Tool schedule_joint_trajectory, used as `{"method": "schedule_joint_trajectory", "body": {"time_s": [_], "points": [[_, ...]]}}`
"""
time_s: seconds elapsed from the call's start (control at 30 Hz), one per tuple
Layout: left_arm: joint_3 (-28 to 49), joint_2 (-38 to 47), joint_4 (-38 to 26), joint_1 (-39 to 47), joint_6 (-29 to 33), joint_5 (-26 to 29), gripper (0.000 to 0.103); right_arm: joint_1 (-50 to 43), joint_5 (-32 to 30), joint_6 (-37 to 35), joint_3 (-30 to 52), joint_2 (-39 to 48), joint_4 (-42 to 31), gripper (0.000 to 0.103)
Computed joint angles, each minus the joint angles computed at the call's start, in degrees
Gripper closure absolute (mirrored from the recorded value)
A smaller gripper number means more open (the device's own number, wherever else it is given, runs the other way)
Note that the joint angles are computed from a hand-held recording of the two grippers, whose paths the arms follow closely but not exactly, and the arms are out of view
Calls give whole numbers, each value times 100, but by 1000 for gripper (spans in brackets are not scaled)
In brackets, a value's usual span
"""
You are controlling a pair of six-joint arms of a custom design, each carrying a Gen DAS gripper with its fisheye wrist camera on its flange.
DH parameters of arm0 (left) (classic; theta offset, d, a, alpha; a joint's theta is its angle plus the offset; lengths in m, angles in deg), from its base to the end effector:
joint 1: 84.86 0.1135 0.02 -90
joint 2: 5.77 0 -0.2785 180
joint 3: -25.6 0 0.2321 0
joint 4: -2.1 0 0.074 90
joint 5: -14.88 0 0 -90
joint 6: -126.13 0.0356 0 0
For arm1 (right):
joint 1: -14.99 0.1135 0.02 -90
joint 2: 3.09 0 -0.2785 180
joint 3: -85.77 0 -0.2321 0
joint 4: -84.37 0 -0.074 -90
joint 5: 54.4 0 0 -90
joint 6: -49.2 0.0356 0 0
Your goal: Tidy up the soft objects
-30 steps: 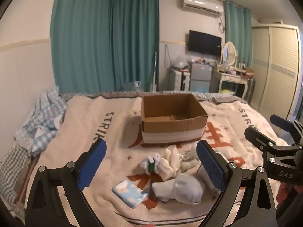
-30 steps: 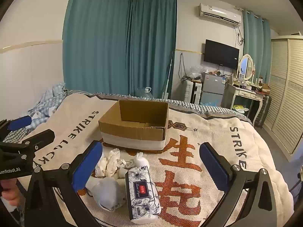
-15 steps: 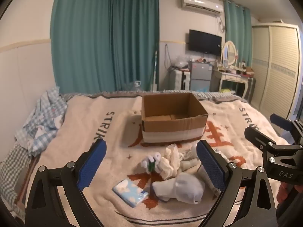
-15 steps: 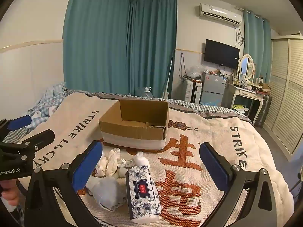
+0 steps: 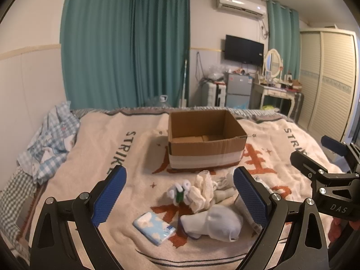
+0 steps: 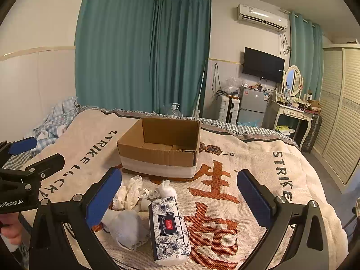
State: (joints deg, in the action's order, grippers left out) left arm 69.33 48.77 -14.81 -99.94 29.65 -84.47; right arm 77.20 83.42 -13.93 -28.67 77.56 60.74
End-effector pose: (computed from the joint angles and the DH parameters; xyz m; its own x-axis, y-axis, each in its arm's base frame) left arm 0.1782 -0.0420 0.2461 -0.4596 0.0085 -0.8881 0.0664 0.9975 -0.0248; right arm 0.1517 0.2312 0.2666 -0.4068 -0.1210 -0.9055 -0.1576 0.9856 -0.0609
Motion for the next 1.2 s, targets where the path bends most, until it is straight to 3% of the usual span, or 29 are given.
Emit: {"method": "schedule_joint_trajectory", "body": {"time_s": [1.2], "points": [[-38, 27, 65, -39, 7, -65, 5, -13, -15, -1, -7, -22, -26, 0]]}}
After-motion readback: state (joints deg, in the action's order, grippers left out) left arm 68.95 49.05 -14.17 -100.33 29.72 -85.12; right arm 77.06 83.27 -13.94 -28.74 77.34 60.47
